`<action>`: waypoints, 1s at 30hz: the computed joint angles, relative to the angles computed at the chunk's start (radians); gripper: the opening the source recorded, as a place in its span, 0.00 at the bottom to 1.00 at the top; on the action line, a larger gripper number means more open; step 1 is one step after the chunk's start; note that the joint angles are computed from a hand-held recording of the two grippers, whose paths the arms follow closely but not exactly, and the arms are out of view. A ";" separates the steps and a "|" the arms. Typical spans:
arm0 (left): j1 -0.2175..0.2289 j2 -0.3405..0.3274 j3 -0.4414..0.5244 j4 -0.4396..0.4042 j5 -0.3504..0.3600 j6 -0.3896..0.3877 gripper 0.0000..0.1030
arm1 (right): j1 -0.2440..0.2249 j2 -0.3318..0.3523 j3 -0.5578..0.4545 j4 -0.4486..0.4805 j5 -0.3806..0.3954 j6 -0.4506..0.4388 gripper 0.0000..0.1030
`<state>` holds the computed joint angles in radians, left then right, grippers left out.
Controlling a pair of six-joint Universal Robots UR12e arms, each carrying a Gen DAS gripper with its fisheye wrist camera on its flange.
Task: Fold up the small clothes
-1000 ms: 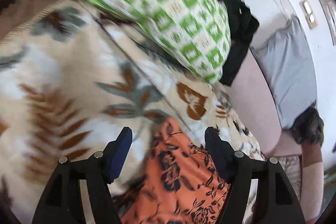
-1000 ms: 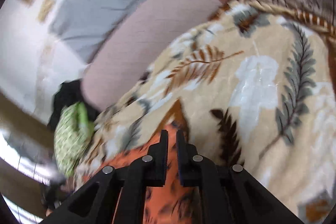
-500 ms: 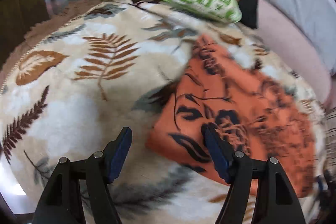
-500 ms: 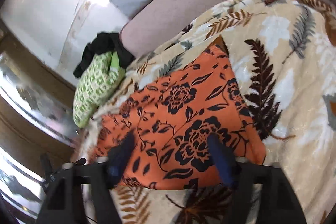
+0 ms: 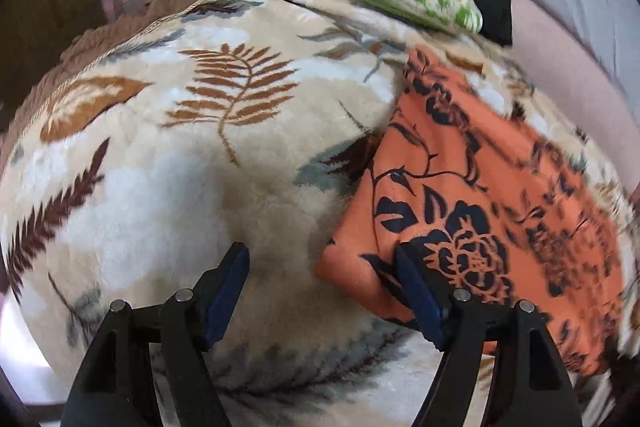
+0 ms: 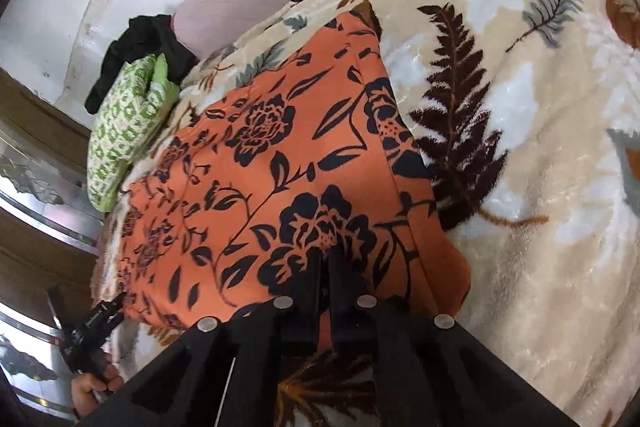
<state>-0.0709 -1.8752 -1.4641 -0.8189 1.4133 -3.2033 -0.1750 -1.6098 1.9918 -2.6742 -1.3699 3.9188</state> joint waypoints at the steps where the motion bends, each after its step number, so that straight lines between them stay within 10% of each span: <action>1: 0.008 0.012 -0.009 0.001 -0.046 -0.019 0.72 | -0.007 -0.008 0.009 -0.018 0.027 0.014 0.08; 8: 0.064 0.052 -0.068 -0.090 -0.443 -0.112 0.75 | -0.027 -0.035 0.122 -0.360 0.209 0.261 0.23; 10: 0.062 0.033 -0.043 -0.195 -0.487 -0.099 0.75 | -0.020 -0.030 0.139 -0.403 0.234 0.309 0.73; 11: 0.062 0.026 -0.043 -0.204 -0.501 -0.114 0.75 | -0.015 -0.026 0.150 -0.429 0.237 0.348 0.79; 21: 0.064 -0.021 -0.052 -0.001 -0.595 -0.293 0.75 | -0.035 0.007 0.186 -0.536 0.150 0.516 0.71; 27: 0.054 -0.044 -0.053 0.127 -0.625 -0.353 0.74 | -0.021 0.027 0.160 -0.558 0.074 0.458 0.66; 30: 0.044 -0.038 -0.050 0.163 -0.598 -0.295 0.47 | -0.007 0.041 0.135 -0.569 0.027 0.396 0.64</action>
<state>-0.0267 -1.9132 -1.5140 -0.6561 0.8151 -3.4980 -0.1821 -1.5688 2.1271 -3.2428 -1.3426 4.3150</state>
